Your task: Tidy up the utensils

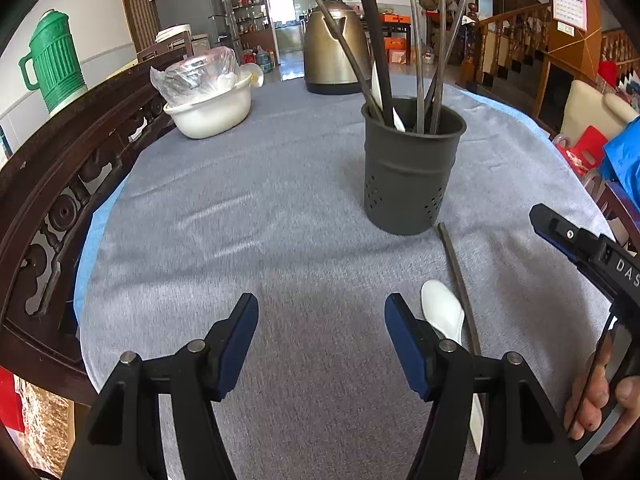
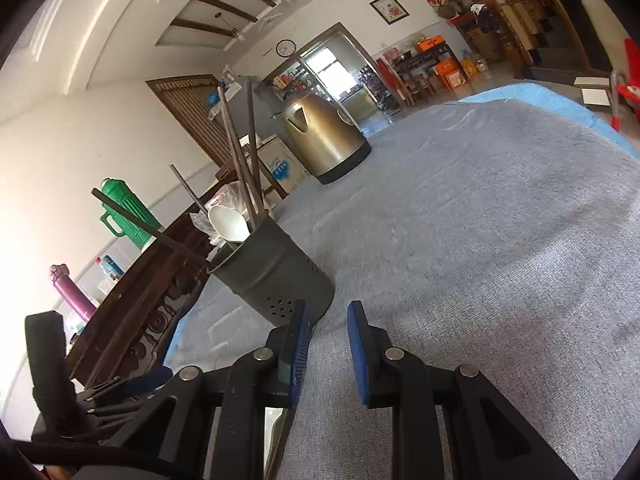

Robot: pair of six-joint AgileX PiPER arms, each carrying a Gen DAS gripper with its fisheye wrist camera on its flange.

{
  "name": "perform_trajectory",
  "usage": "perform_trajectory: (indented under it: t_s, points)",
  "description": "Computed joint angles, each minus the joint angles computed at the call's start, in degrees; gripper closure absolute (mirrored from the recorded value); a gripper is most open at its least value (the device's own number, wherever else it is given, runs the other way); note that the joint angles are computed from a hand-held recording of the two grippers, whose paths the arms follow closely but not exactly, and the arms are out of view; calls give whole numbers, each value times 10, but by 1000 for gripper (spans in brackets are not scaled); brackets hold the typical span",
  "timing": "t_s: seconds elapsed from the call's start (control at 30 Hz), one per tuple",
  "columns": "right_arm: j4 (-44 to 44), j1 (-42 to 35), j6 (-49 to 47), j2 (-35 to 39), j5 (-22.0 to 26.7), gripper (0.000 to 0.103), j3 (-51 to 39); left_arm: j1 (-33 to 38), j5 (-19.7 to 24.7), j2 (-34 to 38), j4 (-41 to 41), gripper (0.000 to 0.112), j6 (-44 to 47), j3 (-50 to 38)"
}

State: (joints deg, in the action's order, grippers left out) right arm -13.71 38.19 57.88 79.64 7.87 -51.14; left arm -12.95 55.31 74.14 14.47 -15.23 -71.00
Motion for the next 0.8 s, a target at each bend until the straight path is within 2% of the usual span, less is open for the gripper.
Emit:
perform_trajectory:
  t_s: [0.23,0.5,0.63,0.8]
  points:
    - [95,-8,-95,14,13,80,-13,12,0,1,-14,45,11,16]
    - [100,-6,-102,30,37,80,-32,-5,11,30,6,45,-15,-17]
    - [118,-8,-120,31,33,80,-31,-29,25,50,21,45,-36,-41]
    - [128,-8,-132,32,31,80,-30,-65,66,66,61,45,-66,-67]
